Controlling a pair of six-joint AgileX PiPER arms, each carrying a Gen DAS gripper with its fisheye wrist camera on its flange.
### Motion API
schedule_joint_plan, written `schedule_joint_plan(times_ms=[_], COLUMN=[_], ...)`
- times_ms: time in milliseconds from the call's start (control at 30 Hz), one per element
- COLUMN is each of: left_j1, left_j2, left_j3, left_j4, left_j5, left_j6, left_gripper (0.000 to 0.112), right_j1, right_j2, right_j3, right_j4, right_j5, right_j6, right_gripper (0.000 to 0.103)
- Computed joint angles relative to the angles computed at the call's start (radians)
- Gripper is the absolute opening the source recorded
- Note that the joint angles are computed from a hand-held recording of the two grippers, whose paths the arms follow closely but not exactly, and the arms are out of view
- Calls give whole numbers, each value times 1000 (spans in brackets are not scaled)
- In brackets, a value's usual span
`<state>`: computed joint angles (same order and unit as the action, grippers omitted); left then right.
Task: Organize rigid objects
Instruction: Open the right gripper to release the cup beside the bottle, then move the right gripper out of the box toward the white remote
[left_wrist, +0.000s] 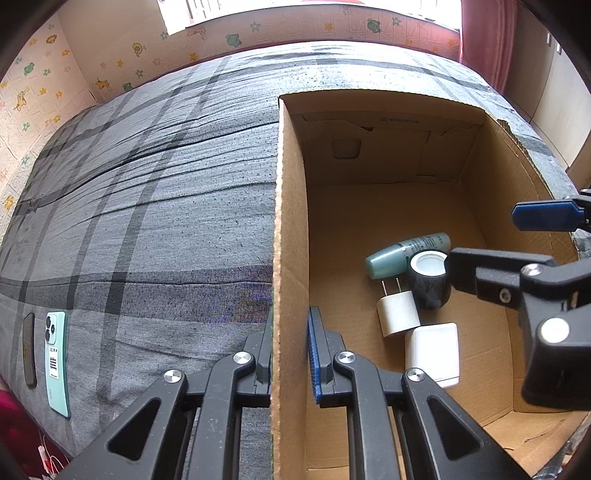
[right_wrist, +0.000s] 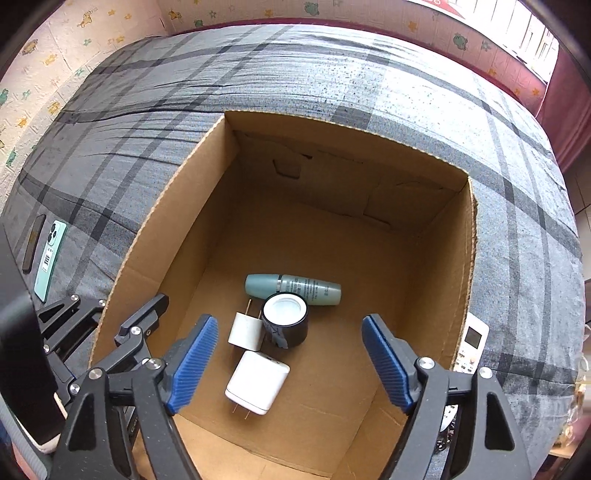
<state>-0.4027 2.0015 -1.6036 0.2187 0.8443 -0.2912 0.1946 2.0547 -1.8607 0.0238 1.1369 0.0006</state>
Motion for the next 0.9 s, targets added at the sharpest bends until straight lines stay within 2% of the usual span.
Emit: schedule_joint_plan(times_ms=[400,900], left_j1=[0,0], left_j2=[2,1], left_j3=[0,0], left_j4=[1,2], left_j5=[0,4], left_j6=[0,1], left_gripper=[15,14], right_j1=[-33,-158], right_j2=[-26,-104], right_j3=[-19,-23], right_j4=[10,-36], right_j5=[-5,-5], right_j6=[-1,-3], right_gripper=[102,103])
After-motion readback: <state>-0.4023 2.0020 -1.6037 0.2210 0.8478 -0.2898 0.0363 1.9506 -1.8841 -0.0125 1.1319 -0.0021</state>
